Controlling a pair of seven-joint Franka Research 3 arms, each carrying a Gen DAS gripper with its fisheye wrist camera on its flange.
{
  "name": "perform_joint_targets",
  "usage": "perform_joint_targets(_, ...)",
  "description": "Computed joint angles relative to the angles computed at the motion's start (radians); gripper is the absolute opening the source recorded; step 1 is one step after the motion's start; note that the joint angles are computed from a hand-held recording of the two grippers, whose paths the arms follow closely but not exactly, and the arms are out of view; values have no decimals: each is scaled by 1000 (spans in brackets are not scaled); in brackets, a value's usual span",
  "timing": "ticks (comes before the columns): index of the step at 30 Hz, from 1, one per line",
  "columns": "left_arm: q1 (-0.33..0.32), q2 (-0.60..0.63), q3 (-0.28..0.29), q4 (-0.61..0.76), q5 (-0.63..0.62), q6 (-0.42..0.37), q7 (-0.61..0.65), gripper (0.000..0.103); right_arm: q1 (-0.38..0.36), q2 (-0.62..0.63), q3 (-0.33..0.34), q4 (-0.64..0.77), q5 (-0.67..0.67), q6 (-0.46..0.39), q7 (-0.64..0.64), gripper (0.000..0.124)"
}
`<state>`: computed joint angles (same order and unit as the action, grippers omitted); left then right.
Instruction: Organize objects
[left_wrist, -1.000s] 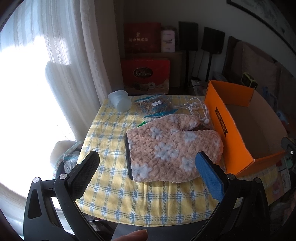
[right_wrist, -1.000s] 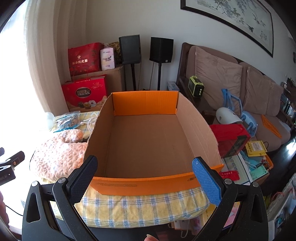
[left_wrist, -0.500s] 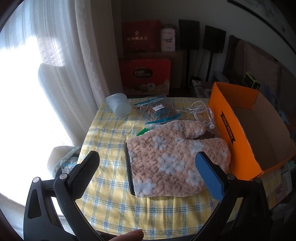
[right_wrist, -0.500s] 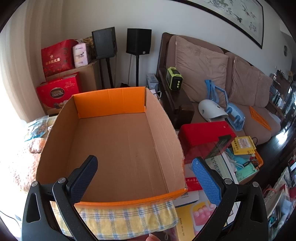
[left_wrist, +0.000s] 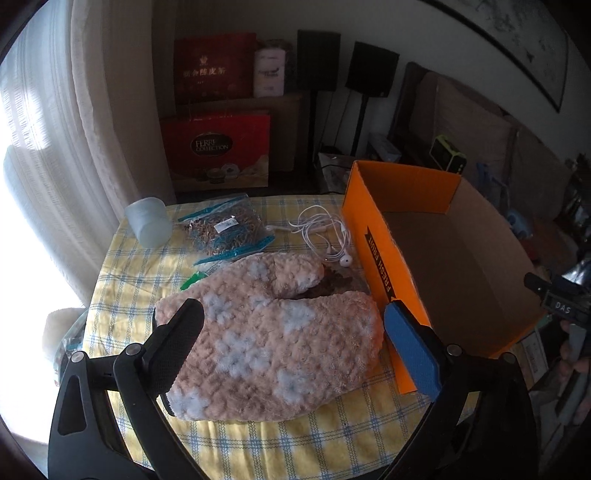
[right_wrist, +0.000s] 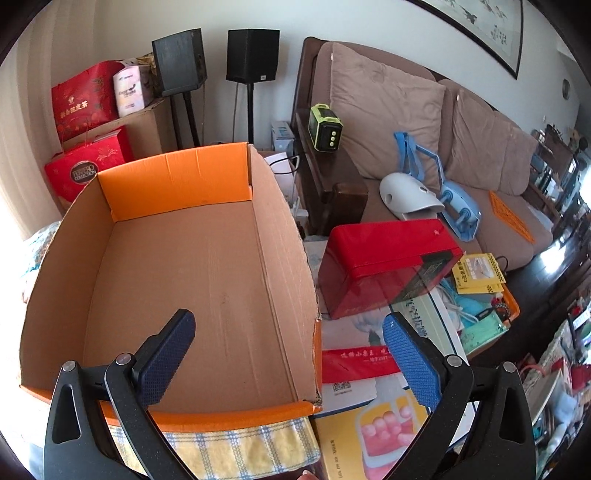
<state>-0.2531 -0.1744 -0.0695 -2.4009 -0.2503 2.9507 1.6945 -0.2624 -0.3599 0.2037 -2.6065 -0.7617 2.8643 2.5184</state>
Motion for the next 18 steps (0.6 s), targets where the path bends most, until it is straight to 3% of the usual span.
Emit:
perform_joint_targets(6, -42, 56, -22, 67, -102, -79, 102, 74, 7, 43, -26, 18, 3, -21, -24, 84)
perform_joint_targets(13, -32, 99, -79, 113, -184, -152, 178, 63, 73, 95, -94, 32, 102, -28, -131, 62)
perform_joint_targets(18, -22, 121, -109, 124, -213, -202, 207, 42, 113, 126, -134, 34, 204, -15, -223, 34)
